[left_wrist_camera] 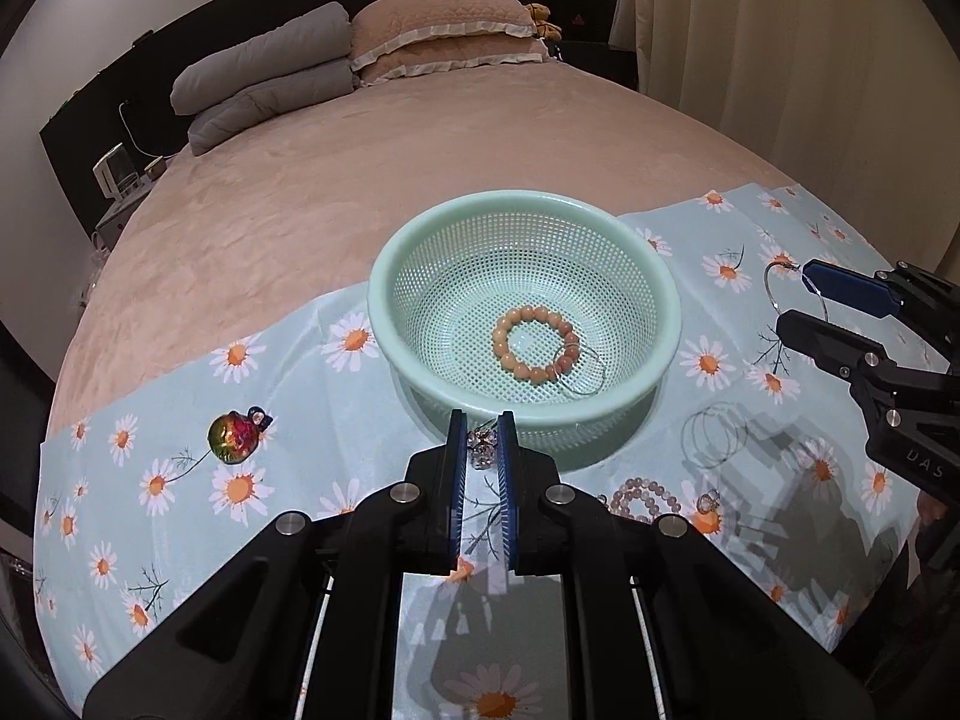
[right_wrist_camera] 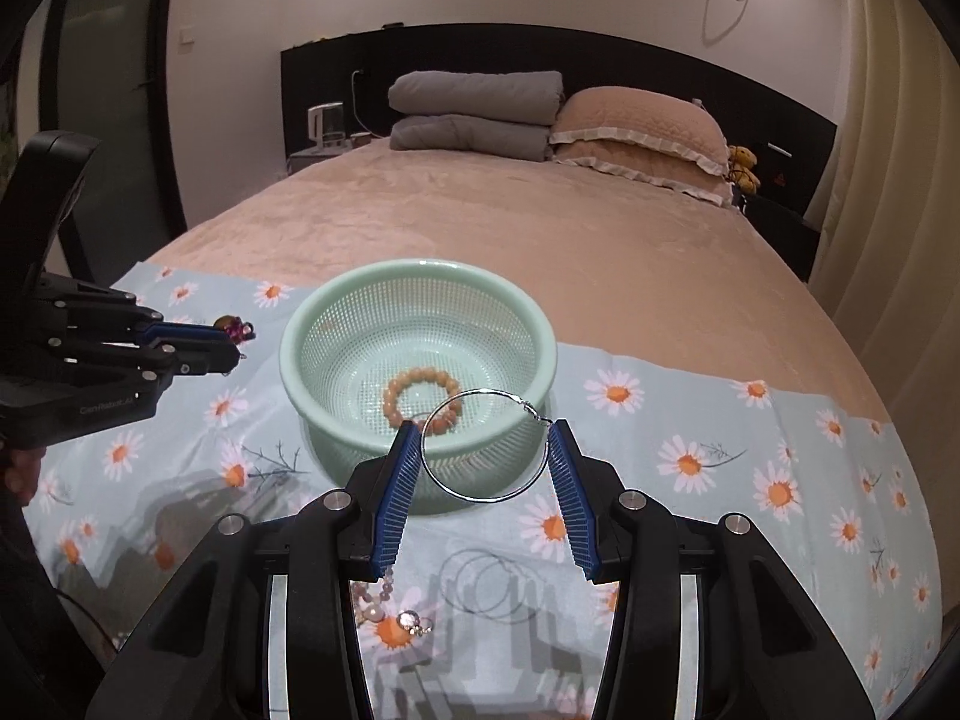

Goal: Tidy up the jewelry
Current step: 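Carry the crystal earring in the left gripper while the right carries the hoop over the basket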

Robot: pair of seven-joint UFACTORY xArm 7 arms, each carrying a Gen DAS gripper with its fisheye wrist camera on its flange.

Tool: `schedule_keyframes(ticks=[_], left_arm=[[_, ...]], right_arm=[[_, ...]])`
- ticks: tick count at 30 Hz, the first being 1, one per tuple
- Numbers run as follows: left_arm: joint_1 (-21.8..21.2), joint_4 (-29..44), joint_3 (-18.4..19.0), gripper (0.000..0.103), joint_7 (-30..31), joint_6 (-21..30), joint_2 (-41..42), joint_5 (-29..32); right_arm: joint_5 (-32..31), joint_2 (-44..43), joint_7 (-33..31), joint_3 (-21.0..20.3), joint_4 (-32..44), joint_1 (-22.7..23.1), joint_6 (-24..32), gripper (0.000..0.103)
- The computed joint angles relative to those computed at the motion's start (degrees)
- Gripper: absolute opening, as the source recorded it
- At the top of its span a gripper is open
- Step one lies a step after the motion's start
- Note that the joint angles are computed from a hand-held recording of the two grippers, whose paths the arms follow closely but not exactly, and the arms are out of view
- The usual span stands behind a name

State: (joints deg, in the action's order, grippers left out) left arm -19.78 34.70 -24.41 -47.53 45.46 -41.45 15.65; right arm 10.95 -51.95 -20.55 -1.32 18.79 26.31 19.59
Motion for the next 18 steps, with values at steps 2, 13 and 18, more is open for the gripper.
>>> schedule_keyframes(ticks=[2,13,18], left_arm=[[0.8,0.7,0.8,0.010,0.8,-1.4,1.7,0.6],[3.0,3.8,3.3,0.011,3.6,-6.2,9.7,2.4],[3.2,3.8,4.1,0.011,4.3,-6.9,11.2,2.5]], right_arm=[[0.3,3.5,-0.1,-0.2,1.8,0.8,-1.6,0.041],[3.1,17.3,-3.4,-1.7,8.6,4.0,-5.2,0.041],[5.3,19.8,-5.5,-2.5,9.7,5.2,-5.1,0.041]])
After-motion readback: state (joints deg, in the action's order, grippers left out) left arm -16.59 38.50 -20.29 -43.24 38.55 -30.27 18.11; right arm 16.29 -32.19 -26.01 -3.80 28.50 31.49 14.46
